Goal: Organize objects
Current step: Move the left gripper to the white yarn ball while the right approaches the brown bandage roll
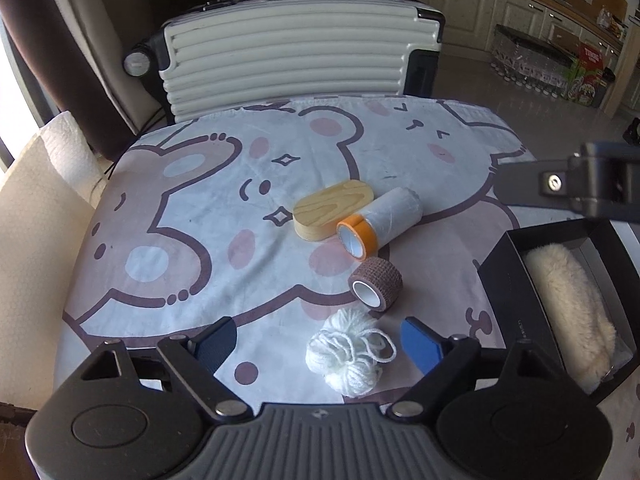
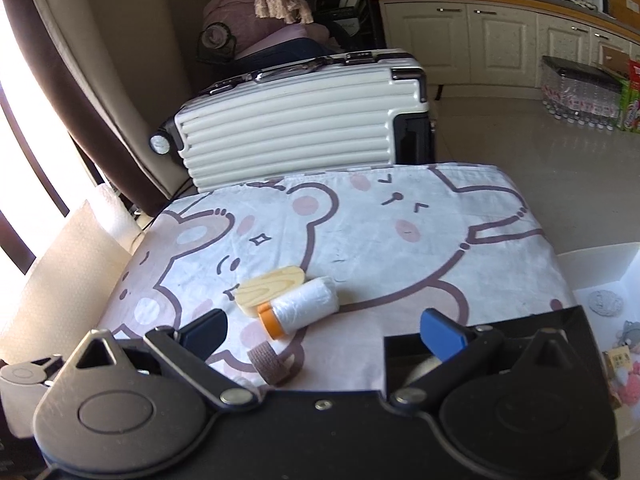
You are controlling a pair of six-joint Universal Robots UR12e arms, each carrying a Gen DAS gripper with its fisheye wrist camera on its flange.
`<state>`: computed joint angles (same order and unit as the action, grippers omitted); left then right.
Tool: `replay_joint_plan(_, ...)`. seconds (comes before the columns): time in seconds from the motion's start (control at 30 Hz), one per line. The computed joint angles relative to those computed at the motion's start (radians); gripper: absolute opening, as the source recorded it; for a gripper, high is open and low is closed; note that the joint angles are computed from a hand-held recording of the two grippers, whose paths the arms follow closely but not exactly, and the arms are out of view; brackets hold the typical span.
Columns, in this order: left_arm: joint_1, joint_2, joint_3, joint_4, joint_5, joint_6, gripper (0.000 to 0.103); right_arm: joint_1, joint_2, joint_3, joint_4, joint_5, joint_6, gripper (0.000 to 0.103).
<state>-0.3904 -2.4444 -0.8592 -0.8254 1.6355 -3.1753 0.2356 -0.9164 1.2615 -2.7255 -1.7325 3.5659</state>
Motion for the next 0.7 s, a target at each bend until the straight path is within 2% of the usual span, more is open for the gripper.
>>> replay_joint_plan(0.1,0.001,-0.012,0.014,-0.017,-0.014,0.041,0.085,0.005,0.019,-0.021,-0.01,-0.015,-0.026,0.103)
replay_joint_plan(0.17,0.002,-0.017,0.019,-0.019,-0.021,0.063,0.083,0.001,0.028,-0.03,-0.013,0.012,-0.04,0.103)
replay_joint_plan(0.37,0.011,-0.032,0.037,-0.052,-0.043,0.099,0.079,-0.017,0.056,-0.061,0.005,0.087,0.022,0.103)
replay_joint_plan(0.5,0.016,-0.043,0.053,-0.083,-0.061,0.126,0.079,-0.018,0.077,-0.092,0.056,0.08,0.008,0.102)
replay_joint_plan(0.53,0.017,-0.046,0.058,-0.093,-0.062,0.13,0.079,-0.019,0.082,-0.099,0.069,0.085,0.005,0.098)
replay_joint_plan(0.6,0.021,-0.051,0.065,-0.105,-0.074,0.132,0.078,-0.021,0.093,-0.116,0.105,0.108,-0.006,0.08)
replay_joint_plan(0.7,0.027,-0.057,0.072,-0.112,-0.103,0.133,0.078,-0.024,0.109,-0.141,0.15,0.156,-0.03,0.077)
